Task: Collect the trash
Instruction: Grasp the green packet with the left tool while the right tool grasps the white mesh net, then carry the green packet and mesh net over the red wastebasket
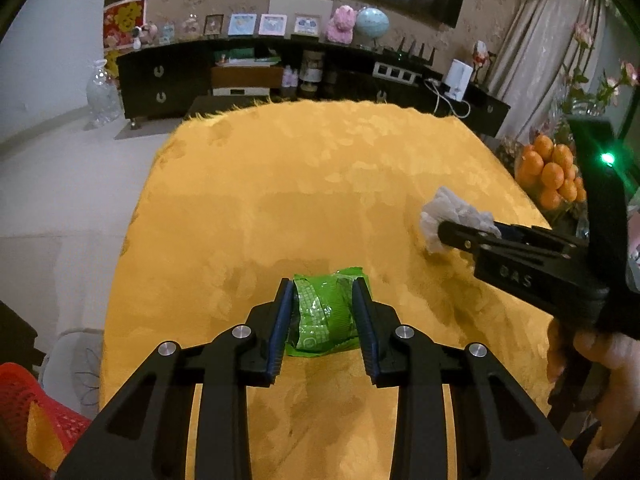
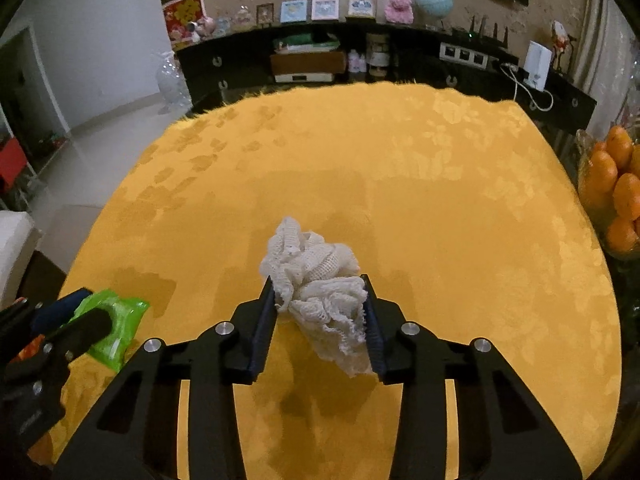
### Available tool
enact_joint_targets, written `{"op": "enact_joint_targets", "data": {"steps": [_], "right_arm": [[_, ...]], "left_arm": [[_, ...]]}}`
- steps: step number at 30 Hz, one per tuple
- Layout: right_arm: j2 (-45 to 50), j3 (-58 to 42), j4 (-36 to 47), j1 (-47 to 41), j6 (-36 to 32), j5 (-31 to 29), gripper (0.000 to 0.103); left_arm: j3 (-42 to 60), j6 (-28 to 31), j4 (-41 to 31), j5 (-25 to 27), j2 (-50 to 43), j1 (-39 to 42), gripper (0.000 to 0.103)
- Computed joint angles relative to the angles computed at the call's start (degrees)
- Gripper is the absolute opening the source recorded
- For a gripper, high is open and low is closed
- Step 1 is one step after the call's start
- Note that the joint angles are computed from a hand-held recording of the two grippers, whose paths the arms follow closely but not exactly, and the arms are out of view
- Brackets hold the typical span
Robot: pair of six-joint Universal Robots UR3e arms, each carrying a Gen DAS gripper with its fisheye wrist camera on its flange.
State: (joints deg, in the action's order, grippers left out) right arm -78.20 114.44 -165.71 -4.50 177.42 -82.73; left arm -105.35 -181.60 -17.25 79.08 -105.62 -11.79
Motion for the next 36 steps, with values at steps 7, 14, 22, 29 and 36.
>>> {"op": "enact_joint_targets", "data": {"steps": [7, 14, 22, 29, 36], "right_arm": [[-11.47, 6.43, 1.44, -0.32, -0.22, 2.08, 0.038], [-21.49, 11.79, 3.43, 0.31, 1.27, 1.85, 0.038], [-31.91, 18.9, 4.56, 3.89, 5.22, -0.62, 0.038], [-35.87, 20.9, 5.23, 9.36, 7.81, -2.81, 0.038], [-32.61, 18.43, 3.53, 17.63, 10.12, -7.15, 0.038]], "left_arm": [[-3.67, 1.04, -0.95, -0.67, 7.01, -0.25, 0.029], [-11.78, 1.96, -0.9, -1.22, 17.79, 0.51, 0.029], [-19.13, 3.14, -2.72, 0.77, 30.77, 2.38, 0.03], [-25.07, 5.08, -9.83, -0.6, 45.09, 8.79, 0.029], [-28.93, 11.24, -26.25, -8.31, 63.1, 24.08, 0.03]]}}
